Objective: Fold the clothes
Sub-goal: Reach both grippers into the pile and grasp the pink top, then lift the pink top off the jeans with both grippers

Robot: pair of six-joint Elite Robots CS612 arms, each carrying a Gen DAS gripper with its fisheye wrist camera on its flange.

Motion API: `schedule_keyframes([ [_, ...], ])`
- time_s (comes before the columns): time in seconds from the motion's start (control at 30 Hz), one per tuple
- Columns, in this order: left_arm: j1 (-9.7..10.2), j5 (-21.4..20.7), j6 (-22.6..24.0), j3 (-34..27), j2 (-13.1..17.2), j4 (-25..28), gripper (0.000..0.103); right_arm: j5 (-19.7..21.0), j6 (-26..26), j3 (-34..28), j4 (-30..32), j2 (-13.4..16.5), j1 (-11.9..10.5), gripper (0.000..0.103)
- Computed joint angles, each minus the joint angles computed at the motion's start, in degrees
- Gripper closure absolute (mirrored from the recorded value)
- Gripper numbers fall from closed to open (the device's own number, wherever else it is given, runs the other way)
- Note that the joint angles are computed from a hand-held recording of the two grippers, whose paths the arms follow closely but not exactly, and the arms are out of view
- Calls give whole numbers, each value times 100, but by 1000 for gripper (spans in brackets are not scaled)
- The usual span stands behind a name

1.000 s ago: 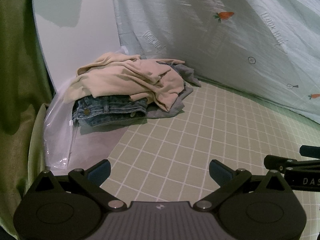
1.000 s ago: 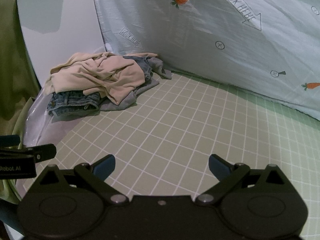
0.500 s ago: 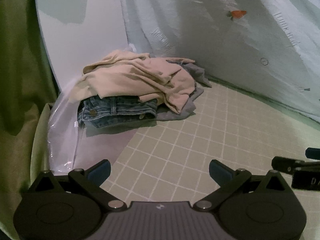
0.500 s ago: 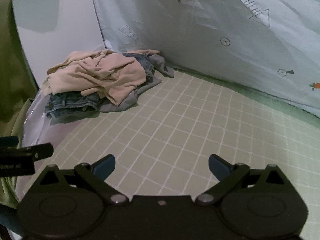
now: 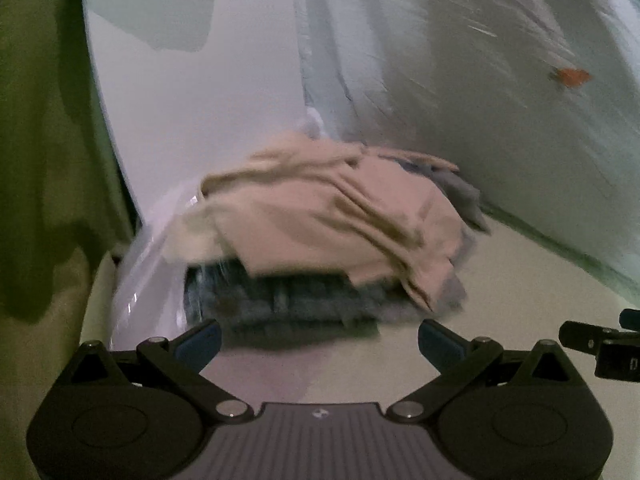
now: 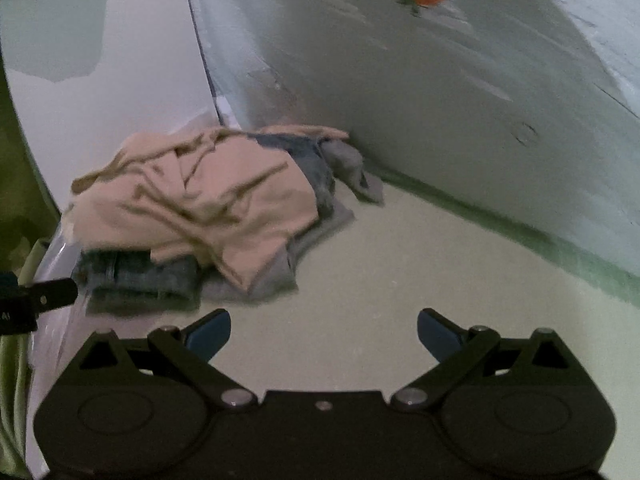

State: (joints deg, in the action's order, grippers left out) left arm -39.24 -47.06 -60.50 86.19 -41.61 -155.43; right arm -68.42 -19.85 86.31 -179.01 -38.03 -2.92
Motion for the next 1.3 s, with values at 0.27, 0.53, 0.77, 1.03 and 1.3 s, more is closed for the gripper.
schedule_keyframes([
  [0.27, 557, 323, 295, -605, 350, -8, 1, 110, 563, -1546, 711, 789, 412, 9],
  [0.53, 960, -220, 790, -1230, 771, -389, 24, 478, 1324, -2887, 2058, 1493, 726, 29],
  [0.77, 937, -237, 762, -1255, 816, -561, 74, 1187, 1660, -2724, 1623, 1529, 619, 93],
  [1.03, 636, 214, 809, -894, 469, -1033, 92, 1234, 1734, -1747, -36, 1014, 388, 94],
  [1.3, 16, 385, 1553, -1046, 442, -1997, 93, 1314, 2265, -805, -1485, 438, -319, 94],
])
